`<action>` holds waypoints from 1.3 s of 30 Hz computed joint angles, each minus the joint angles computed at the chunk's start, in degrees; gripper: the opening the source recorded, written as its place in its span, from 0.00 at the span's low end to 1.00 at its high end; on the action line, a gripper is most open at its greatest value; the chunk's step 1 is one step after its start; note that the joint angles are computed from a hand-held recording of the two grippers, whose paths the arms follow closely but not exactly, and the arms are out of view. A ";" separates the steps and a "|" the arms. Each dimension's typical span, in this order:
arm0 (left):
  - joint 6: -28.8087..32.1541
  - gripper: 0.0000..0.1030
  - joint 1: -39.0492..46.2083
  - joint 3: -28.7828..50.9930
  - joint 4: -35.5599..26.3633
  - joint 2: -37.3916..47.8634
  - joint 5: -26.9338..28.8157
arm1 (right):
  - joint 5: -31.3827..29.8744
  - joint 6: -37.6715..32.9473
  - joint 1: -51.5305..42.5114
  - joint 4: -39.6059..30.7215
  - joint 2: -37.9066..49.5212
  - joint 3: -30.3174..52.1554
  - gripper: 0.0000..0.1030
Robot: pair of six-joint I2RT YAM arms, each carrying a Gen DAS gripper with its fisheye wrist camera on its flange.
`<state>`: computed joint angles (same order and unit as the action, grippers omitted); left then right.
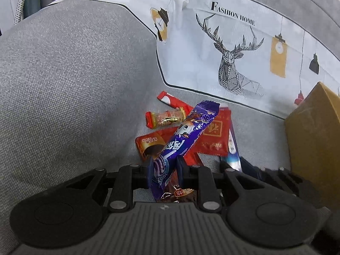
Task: Organize snacks
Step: 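Grasp the purple wrapper with the left tool while the right tool grasps the pink tube pack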
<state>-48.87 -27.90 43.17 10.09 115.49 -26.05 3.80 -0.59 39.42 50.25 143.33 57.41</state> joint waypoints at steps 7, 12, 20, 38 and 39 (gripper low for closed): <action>-3.86 0.24 -2.11 -2.72 0.89 -3.46 1.35 | -1.56 -1.21 -1.08 1.28 -9.00 -11.15 0.19; -12.86 0.24 -4.95 -4.32 1.31 -4.26 5.24 | -5.73 0.54 -2.36 1.44 -21.05 -25.17 0.19; -25.69 0.25 -12.13 -4.64 3.00 -0.97 11.52 | -10.18 6.39 -2.30 16.90 -23.11 -45.72 0.19; -22.60 0.45 -12.49 0.85 -2.99 2.93 12.03 | -7.15 4.44 -0.84 16.98 -11.49 -37.86 0.47; -22.34 0.45 -12.59 1.10 -3.12 3.11 11.87 | -6.21 3.99 -0.10 17.43 -10.45 -37.51 0.47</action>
